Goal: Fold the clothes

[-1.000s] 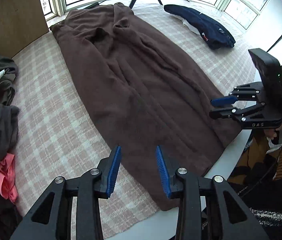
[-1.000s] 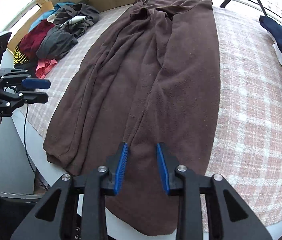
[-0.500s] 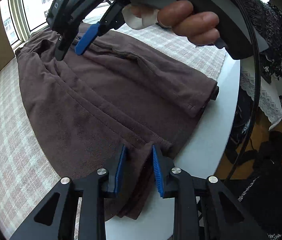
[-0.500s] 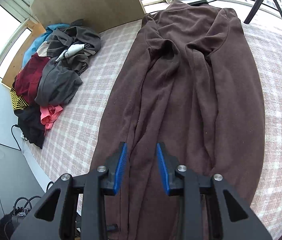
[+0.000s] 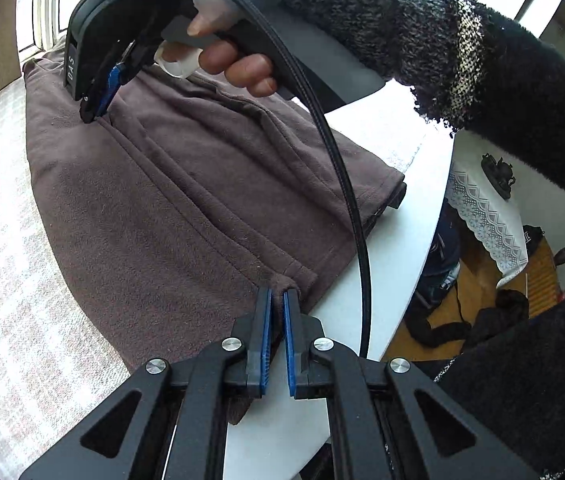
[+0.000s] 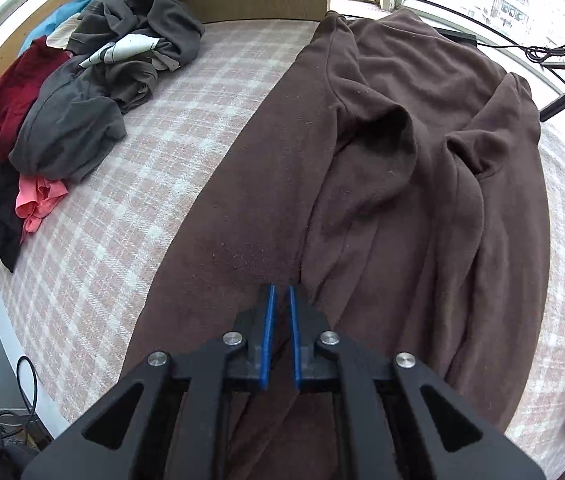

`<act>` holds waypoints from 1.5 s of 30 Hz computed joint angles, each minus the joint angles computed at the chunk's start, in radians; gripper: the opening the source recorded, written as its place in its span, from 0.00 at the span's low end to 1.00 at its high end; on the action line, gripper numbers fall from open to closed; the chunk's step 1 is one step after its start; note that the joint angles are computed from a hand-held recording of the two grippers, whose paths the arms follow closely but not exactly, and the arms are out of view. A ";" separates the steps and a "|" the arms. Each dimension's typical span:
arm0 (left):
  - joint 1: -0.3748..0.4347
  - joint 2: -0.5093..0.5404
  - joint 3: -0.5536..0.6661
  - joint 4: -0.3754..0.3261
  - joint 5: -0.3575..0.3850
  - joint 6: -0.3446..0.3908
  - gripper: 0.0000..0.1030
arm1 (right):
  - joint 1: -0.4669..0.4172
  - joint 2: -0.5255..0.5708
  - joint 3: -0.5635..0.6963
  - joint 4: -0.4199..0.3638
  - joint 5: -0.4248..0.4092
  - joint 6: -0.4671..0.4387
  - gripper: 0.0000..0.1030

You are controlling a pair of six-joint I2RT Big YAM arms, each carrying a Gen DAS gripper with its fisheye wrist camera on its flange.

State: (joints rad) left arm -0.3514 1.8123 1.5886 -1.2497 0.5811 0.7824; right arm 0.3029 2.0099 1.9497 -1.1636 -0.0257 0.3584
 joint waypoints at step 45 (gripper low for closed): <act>0.107 0.252 0.546 -0.409 0.097 -0.281 0.10 | -0.150 -0.825 -0.891 0.471 -0.304 0.608 0.09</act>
